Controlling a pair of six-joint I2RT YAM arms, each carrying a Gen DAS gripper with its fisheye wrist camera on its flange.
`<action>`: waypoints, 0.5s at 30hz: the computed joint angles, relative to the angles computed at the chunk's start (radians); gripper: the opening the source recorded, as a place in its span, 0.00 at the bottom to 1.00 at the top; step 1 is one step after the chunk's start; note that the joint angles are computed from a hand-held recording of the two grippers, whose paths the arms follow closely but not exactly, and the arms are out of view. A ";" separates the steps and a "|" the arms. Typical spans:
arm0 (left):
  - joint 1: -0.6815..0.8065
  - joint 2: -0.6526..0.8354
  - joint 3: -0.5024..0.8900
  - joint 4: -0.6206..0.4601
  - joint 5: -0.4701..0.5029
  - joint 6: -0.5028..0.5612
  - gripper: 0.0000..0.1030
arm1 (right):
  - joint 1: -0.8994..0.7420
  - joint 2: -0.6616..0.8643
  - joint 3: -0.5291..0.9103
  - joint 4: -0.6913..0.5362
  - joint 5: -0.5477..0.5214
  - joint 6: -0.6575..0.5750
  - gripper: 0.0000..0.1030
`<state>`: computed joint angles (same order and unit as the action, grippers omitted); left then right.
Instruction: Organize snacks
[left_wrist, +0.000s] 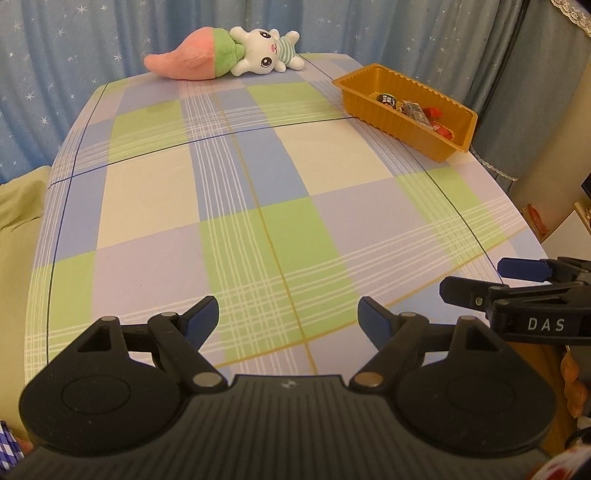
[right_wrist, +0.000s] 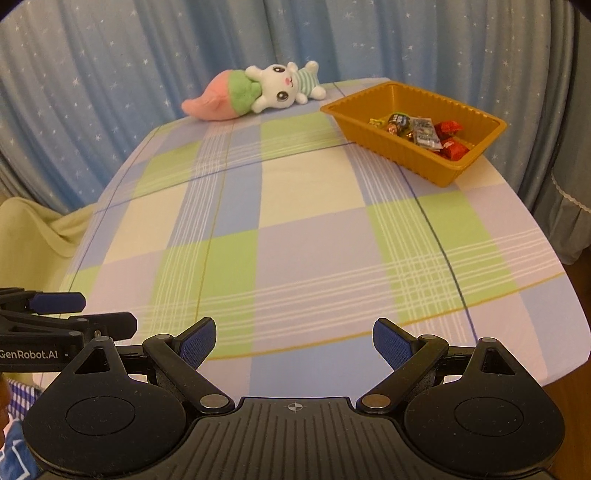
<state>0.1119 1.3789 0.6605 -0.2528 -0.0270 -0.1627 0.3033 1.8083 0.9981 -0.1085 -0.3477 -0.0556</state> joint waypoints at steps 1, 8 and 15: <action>0.002 -0.004 -0.004 -0.001 0.002 0.001 0.79 | 0.002 -0.003 -0.005 0.000 0.000 0.000 0.89; 0.013 -0.033 -0.026 -0.006 0.006 0.010 0.79 | 0.016 -0.021 -0.025 0.003 0.005 0.002 0.89; 0.028 -0.047 -0.035 -0.009 0.009 0.013 0.79 | 0.031 -0.023 -0.029 0.009 0.009 0.005 0.89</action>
<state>0.1402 1.3316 0.6252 -0.2616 -0.0175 -0.1496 0.3342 1.7854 0.9692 -0.0994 -0.3384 -0.0509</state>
